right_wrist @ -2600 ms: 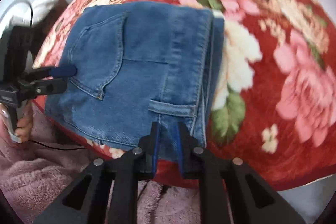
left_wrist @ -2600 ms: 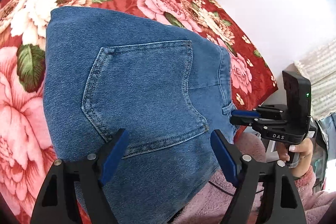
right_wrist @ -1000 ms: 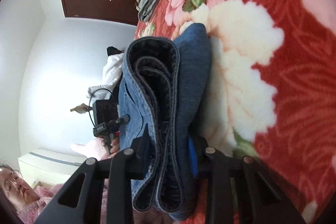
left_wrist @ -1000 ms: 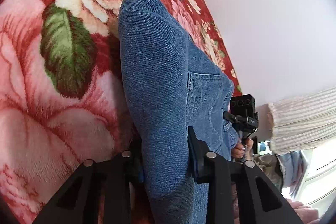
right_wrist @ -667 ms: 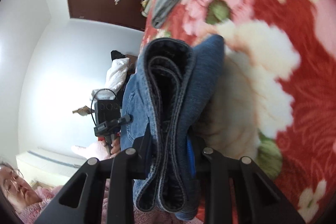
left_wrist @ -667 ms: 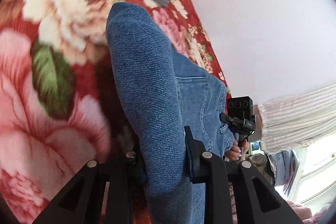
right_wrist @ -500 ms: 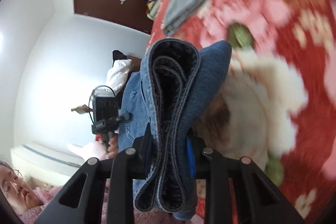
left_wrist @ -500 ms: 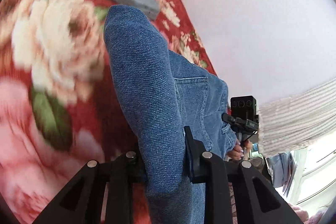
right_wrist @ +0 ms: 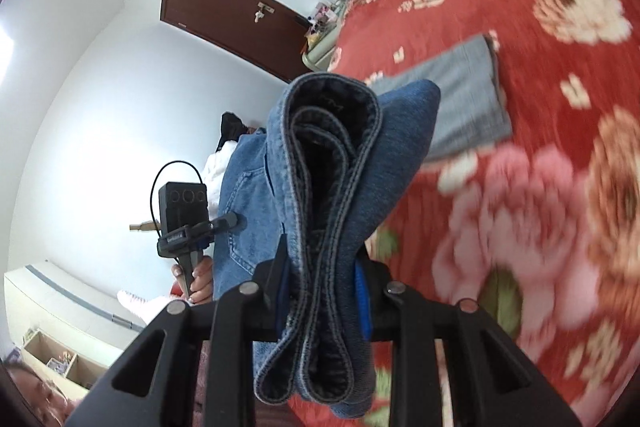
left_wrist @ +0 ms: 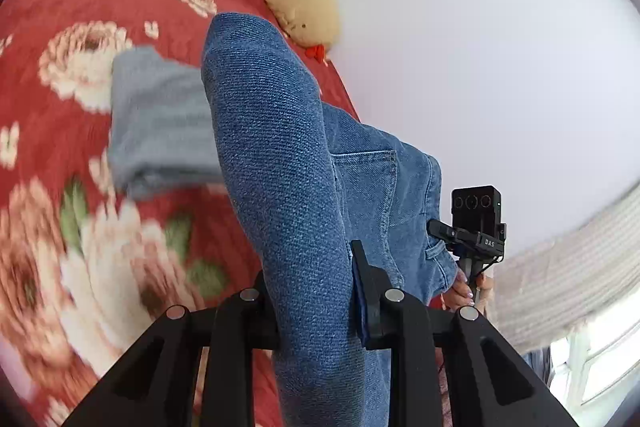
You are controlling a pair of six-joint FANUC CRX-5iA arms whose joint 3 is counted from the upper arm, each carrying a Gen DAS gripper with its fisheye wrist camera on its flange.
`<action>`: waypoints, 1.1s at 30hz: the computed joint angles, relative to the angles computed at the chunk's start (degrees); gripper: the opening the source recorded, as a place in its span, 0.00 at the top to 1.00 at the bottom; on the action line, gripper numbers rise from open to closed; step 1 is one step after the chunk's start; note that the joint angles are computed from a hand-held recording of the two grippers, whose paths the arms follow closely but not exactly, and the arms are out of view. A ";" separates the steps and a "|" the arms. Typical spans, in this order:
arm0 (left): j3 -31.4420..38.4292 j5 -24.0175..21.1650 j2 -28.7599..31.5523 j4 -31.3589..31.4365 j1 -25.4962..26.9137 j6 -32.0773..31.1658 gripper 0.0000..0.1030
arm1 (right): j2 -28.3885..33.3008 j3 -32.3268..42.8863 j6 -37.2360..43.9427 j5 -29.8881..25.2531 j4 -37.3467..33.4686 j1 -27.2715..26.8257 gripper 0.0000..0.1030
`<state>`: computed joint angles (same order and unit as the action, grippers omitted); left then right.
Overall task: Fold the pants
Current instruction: 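Grasp the folded jeans with the right gripper and lift them, then place the folded jeans onto the grey garment and open the right gripper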
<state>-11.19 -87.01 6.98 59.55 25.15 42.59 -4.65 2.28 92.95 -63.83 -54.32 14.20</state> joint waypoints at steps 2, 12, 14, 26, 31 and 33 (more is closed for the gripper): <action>3.56 1.24 3.24 0.86 -0.90 1.06 0.78 | 4.09 4.37 0.61 -0.31 -0.72 -0.87 0.70; 22.42 6.58 22.33 3.11 -5.47 7.14 0.78 | 23.86 24.50 -1.17 -1.30 2.13 -1.57 0.70; 25.57 7.32 25.94 3.14 -5.98 8.29 0.78 | 27.22 27.91 -1.61 -1.33 3.07 -1.53 0.70; 35.98 9.79 38.22 -2.14 -7.73 11.10 0.78 | 41.04 39.70 -8.20 -4.18 12.17 -0.43 0.70; 35.60 10.91 39.49 -3.03 -7.62 11.68 0.73 | 41.25 36.67 -7.99 -2.49 11.50 -1.12 0.70; 33.92 12.67 38.38 -3.03 -7.57 10.93 0.71 | 40.37 35.78 -7.91 -1.26 13.84 -0.07 0.66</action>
